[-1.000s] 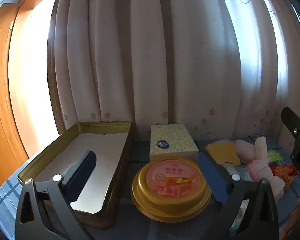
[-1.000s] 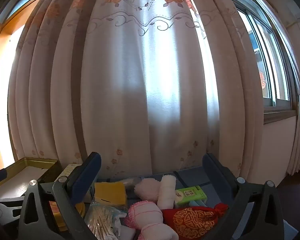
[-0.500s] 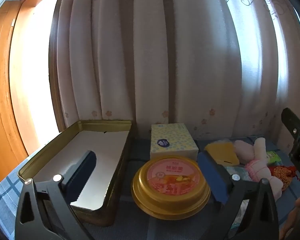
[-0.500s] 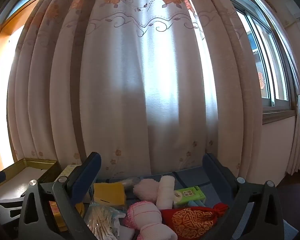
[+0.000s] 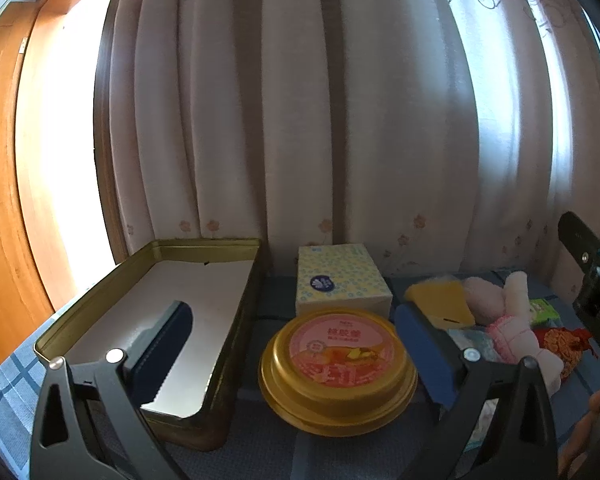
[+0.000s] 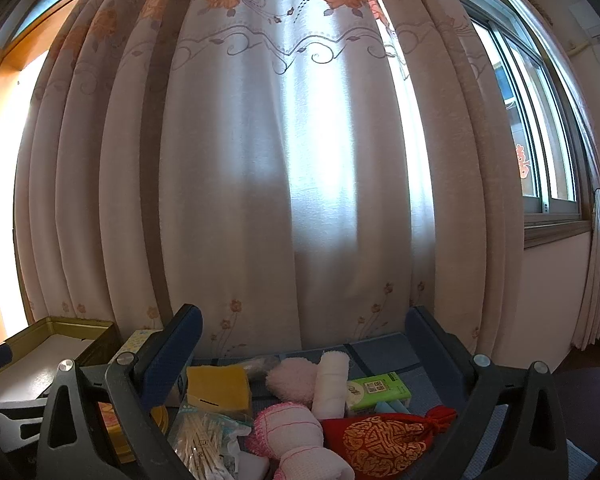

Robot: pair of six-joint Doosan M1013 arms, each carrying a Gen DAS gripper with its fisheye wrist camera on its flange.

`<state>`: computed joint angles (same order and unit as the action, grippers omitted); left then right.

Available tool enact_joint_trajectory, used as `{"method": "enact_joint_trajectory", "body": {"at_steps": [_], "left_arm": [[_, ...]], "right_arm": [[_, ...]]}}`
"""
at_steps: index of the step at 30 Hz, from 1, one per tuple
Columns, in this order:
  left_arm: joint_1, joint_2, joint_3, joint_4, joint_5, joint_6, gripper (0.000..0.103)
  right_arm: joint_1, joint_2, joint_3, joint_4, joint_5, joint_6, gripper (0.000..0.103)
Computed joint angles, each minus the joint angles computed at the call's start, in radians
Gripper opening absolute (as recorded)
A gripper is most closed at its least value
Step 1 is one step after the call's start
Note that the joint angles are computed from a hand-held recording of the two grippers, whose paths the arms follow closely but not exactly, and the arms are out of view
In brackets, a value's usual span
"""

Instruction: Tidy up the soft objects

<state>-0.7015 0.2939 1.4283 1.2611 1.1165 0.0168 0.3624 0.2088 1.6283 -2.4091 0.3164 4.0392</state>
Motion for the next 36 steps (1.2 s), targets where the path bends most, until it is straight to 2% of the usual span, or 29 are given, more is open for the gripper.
{"method": "enact_joint_trajectory", "body": {"at_steps": [19,27,36], "left_arm": [[-0.004,0.004,-0.004,-0.003,-0.005,0.010,0.103],[-0.007,0.002,-0.001,-0.002,-0.002,0.005,0.103],[-0.007,0.002,-0.002,-0.007,-0.002,0.008,0.103]], "right_arm": [[0.002,-0.003,0.005,0.023,0.030,-0.004,0.102],[-0.002,-0.001,-0.001,0.109,0.032,-0.068,0.102],[0.002,-0.006,0.010,0.067,0.054,-0.045,0.102]]}}
